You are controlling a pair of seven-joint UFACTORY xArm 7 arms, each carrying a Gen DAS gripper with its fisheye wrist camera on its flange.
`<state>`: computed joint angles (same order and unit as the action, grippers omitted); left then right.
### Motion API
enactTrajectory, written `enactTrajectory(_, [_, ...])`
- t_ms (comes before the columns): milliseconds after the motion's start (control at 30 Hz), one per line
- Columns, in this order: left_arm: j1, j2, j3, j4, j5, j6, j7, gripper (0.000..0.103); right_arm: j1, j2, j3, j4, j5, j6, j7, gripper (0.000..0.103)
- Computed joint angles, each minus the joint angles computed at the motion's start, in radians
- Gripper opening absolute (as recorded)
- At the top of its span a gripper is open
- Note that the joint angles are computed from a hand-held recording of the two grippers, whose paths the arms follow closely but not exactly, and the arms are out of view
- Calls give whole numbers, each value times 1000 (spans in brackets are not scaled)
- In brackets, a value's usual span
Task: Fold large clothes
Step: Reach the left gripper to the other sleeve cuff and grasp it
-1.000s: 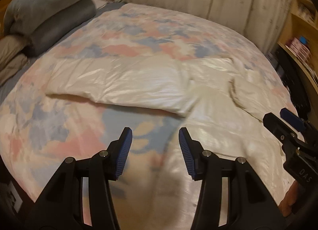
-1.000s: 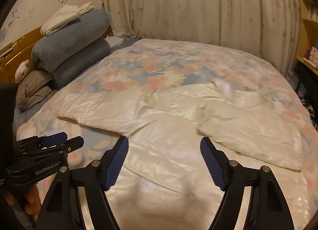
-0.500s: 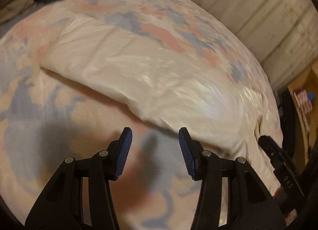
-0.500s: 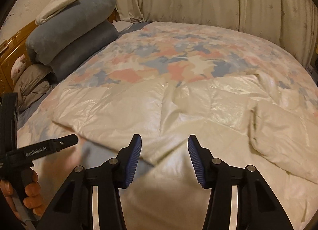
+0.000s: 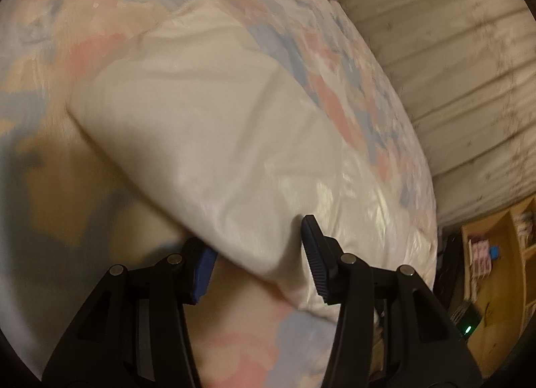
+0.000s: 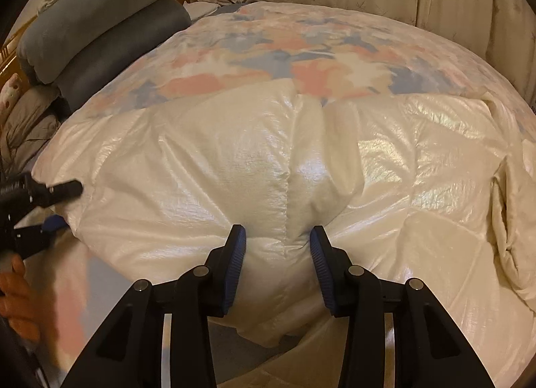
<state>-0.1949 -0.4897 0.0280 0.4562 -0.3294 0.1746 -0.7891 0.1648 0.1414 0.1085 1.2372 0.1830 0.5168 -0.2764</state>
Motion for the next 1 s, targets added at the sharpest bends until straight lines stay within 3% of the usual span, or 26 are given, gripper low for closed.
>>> enactTrajectory(100, [104,14,-82,1,58,-32,-84,45,4,24,0,3,-13,-27,-4,40])
enactTrajectory(167, [198,24,-165,20,135,-15,-162,32,5,40,-1,10,-26,-38,-2,41])
enactTrajectory(233, [280,30,-238,50,238,30,-222,10,8,47,0,13,-35,-45,9,41])
enactTrajectory(367, [350,-16,-324,121,415,161,-285,3,0,26,6,-10,-18,-48,-2,41])
enactTrajectory(533, [281,-46,-321,296,535,393,-254,2,0,-12,3,-33,-14,-22,-1,41])
enactTrajectory(667, [224,-100,-354,432,634,568,-231,2,-36,-47,7,-2,154,95,-90,40])
enactTrajectory(833, [190,-28,-478,693,767,785,-213,2,-74,-189,-50,-51,327,196,-193,40])
enactTrajectory(933, [168,87,-578,865,854,869,-232,2,-102,-278,-116,-87,380,243,-246,41])
enactTrajectory(1000, [160,197,-678,990,950,925,-266,2,-127,-325,-164,-103,400,269,-270,41])
